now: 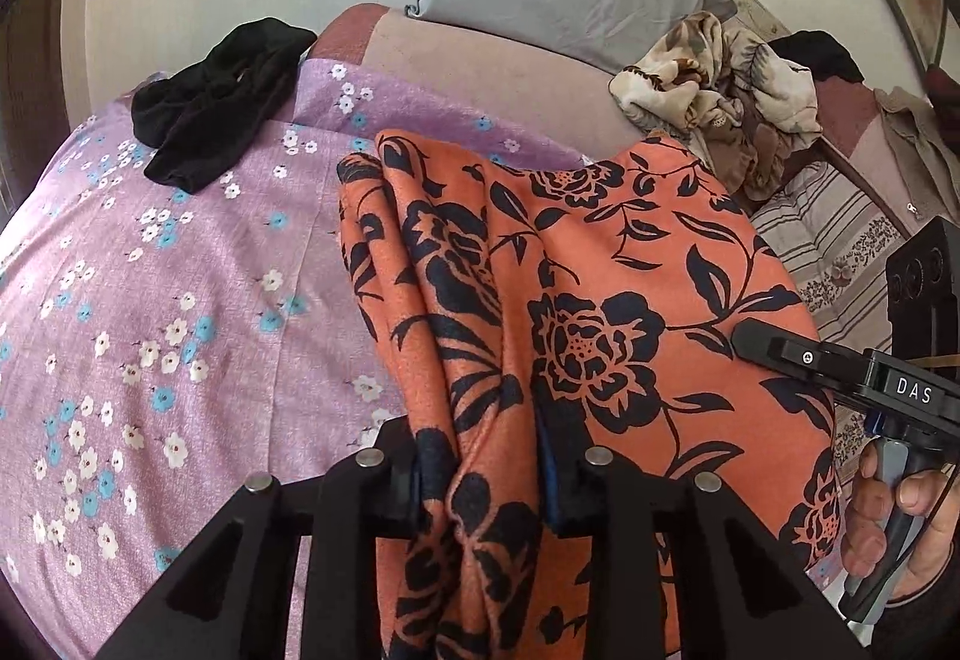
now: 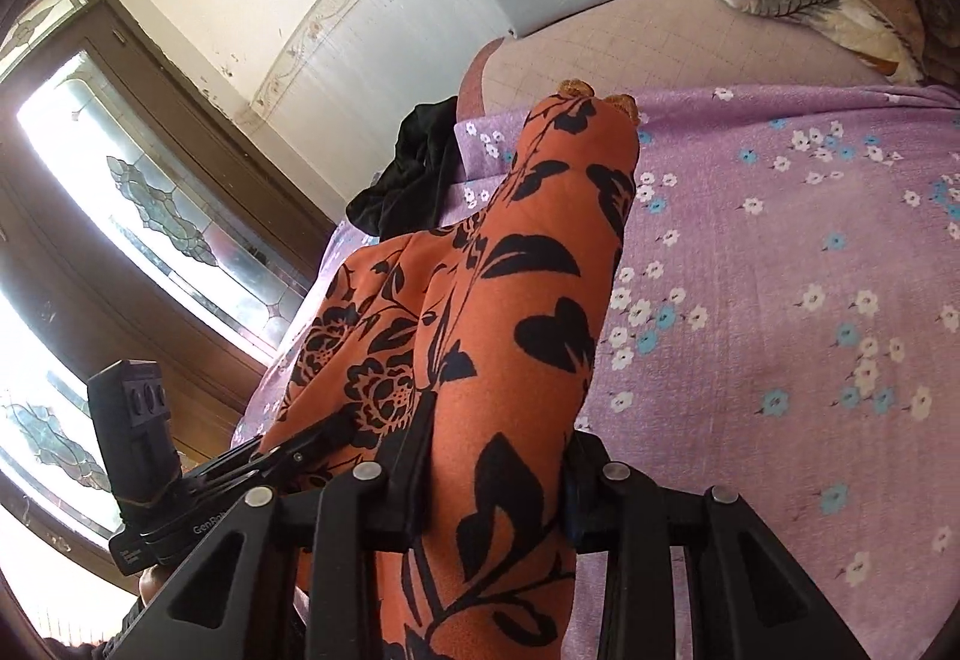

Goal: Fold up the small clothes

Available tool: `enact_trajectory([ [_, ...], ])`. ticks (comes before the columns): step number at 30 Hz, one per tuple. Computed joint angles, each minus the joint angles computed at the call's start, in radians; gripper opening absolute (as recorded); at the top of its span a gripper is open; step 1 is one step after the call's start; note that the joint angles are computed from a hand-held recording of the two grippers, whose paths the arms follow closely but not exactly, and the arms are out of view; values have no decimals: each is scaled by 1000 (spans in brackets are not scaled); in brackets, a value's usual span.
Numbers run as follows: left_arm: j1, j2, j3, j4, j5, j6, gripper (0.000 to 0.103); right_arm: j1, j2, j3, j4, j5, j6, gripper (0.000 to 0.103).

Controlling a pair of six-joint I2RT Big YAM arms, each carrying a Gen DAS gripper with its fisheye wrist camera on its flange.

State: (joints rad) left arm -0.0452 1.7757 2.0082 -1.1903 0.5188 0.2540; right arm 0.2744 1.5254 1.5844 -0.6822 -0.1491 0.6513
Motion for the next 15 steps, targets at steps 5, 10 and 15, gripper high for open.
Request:
enact_trajectory([
  [5,-32,22,15,5,-24,-15,30,-5,2,2,-2,7,0,35],
  [10,-51,48,32,8,-43,-21,30,-12,13,6,2,-2,2,35],
  [15,-72,72,25,24,-66,-26,30,-24,10,-13,10,-14,7,35],
])
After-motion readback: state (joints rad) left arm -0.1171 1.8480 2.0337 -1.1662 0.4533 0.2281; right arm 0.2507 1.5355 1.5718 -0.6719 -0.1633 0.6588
